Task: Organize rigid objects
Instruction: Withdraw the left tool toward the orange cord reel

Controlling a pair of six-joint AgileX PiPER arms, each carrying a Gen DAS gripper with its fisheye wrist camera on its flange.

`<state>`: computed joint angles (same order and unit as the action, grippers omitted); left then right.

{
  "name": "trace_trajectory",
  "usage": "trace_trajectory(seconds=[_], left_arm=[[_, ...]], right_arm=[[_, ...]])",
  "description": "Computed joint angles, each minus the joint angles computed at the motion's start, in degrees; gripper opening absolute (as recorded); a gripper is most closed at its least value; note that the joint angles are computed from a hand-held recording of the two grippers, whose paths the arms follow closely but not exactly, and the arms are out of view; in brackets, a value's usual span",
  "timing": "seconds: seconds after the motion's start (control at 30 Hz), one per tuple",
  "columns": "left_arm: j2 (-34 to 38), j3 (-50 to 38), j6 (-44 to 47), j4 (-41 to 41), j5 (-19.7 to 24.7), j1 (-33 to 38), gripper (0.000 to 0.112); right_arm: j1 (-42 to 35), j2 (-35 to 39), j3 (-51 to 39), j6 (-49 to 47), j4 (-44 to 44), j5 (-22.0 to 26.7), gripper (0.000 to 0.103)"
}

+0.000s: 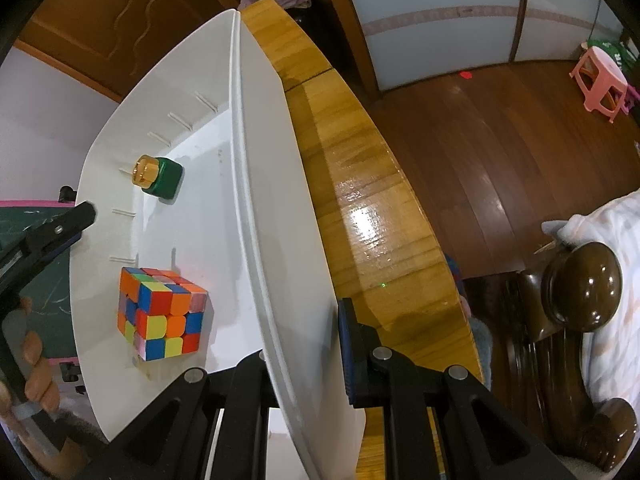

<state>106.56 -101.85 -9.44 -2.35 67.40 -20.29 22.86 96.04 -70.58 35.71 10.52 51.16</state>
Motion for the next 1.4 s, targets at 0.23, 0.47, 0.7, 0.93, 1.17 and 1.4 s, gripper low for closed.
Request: trace_trajectory(seconds=[0.23, 0.47, 0.7, 0.93, 1.17, 1.4], left_arm=[[-5.7, 4.7, 0.4, 0.2, -0.8, 1.0, 0.073], [-12.7, 9.5, 2.1, 1.4, -0.8, 3.5, 0.073], [-19.3, 12.4, 3.2, 3.7, -1.5, 8.7, 0.073], [-21.8, 14.9, 4.9, 1.9, -2.3, 15.8, 0.073], [-20.8, 17.1, 6.2, 0.9, -3.1, 20.2, 0.073], [-19.1, 18.3, 5.7, 3.5, -5.0, 21.6, 0.073]], right_arm=[[1.2, 0.9, -1.3, 3.1, -2.5, 1.5, 0.015], [2.7, 1.3, -3.2, 6.1, -5.4, 3.4, 0.015], [3.8, 1.4, -3.1, 8.5, -6.8, 3.4, 0.015], [3.7, 1.2, -3.0, 8.4, -6.2, 3.3, 0.015], [4.9, -0.5, -2.4, 8.2, -9.0, 1.8, 0.015], [1.5, 0.1, -3.2, 5.3, -3.7, 3.4, 0.015]])
